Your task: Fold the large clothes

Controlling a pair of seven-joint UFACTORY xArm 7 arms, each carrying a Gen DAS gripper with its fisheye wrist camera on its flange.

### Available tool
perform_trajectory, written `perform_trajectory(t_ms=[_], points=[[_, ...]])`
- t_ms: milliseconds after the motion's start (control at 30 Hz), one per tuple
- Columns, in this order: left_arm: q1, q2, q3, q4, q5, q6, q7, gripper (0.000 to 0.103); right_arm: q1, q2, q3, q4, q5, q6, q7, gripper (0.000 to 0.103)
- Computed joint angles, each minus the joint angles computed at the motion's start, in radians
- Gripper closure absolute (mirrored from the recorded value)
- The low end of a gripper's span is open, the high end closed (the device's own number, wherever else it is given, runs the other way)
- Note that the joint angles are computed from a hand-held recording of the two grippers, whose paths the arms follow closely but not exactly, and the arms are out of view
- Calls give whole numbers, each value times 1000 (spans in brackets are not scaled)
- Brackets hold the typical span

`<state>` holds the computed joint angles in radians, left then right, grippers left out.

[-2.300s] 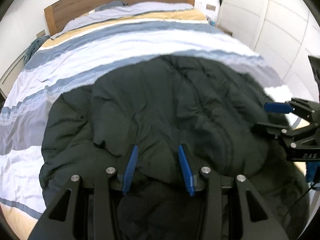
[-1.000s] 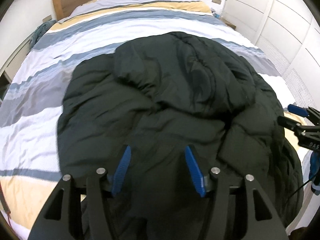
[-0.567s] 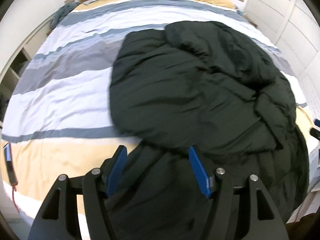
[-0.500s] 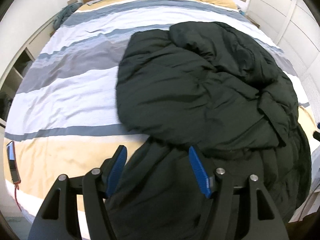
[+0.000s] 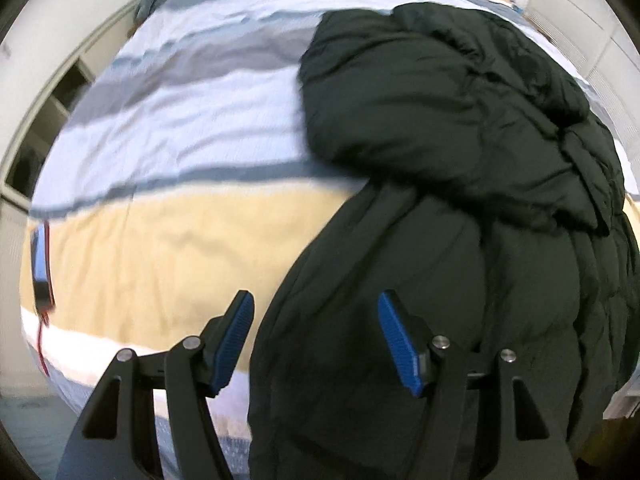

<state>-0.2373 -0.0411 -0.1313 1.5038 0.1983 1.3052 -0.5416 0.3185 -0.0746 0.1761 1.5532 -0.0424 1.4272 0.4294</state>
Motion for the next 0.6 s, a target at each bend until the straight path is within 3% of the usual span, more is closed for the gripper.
perform_trajectory(t_ms=[367, 600], points=[[55, -271, 24, -318, -173, -1, 9, 40, -26, -74, -15, -117, 76, 57, 9, 3], [63, -320, 5, -384, -193, -5, 4, 40, -32, -101, -9, -153, 72, 84, 15, 3]])
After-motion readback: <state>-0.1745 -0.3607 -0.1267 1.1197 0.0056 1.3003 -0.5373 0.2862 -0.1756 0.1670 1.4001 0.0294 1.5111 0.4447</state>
